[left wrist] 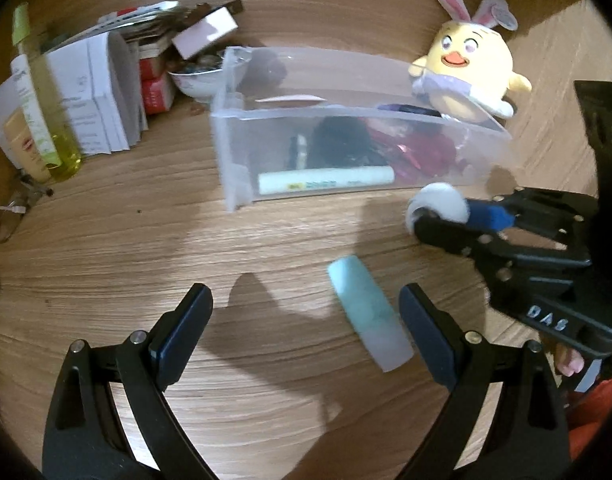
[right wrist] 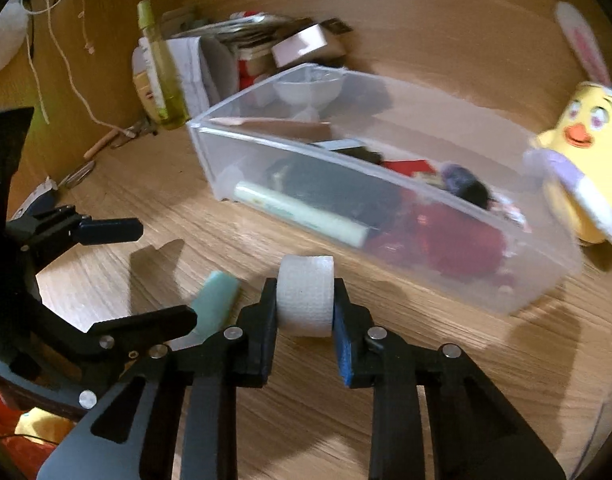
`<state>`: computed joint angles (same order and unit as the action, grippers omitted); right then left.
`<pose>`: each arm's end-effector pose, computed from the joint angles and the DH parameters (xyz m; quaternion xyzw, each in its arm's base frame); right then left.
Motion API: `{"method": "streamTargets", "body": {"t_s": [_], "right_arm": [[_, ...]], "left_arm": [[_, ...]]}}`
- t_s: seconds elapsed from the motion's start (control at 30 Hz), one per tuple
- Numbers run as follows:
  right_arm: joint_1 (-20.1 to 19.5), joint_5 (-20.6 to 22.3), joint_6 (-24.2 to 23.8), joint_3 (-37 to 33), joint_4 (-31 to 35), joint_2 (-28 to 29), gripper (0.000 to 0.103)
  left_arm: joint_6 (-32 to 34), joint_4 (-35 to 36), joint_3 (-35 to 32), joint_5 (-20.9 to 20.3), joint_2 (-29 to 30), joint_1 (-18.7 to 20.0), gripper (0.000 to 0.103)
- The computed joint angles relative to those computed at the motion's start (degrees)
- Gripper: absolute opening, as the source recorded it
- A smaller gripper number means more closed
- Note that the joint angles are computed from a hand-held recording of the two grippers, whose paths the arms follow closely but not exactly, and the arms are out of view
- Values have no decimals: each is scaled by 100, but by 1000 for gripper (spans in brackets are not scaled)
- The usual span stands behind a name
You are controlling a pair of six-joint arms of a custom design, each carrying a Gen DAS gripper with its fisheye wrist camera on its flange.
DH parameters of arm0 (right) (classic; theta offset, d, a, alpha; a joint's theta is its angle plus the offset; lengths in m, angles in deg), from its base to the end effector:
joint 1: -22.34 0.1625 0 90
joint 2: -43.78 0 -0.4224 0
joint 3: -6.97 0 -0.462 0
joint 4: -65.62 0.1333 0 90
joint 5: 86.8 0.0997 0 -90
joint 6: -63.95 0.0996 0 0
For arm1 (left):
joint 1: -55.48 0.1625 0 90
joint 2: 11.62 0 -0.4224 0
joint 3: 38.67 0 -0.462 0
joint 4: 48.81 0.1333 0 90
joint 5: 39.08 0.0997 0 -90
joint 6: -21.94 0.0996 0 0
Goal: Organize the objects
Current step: 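Grasp the mint-green tube with the left gripper while the right grasps the white tape roll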
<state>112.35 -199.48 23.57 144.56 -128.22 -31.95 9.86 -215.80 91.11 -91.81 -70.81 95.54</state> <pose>0.0950 -0.4576 0.1628 0.2499 -0.8835 0.2663 0.2935 -0.2411 -0.4557 0.0219 0.2901 0.9007 -0.2097 0.2462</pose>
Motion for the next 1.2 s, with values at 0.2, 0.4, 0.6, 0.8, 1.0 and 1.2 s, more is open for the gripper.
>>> {"method": "streamTargets", "body": {"t_s": [0.2, 0.4, 0.6, 0.8, 1.0, 1.2], "right_arm": [[-211, 84, 36, 268, -126, -435, 22], [-348, 232, 54, 450, -134, -719, 22], [-402, 416, 18, 568, -173, -866, 22], [-410, 498, 40, 628, -201, -881, 22], [-372, 512, 74, 693, -245, -911, 22], [-279, 517, 80, 733, -394, -1010, 22]], "left_arm": [[20, 204, -122, -29, 177, -89, 77], [45, 276, -182, 59, 334, -177, 51], [221, 167, -129, 162, 382, -277, 25], [133, 72, -61, 152, 339, -303, 25], [117, -193, -11, 141, 243, -351, 25], [215, -606, -22, 118, 185, -383, 25]]}}
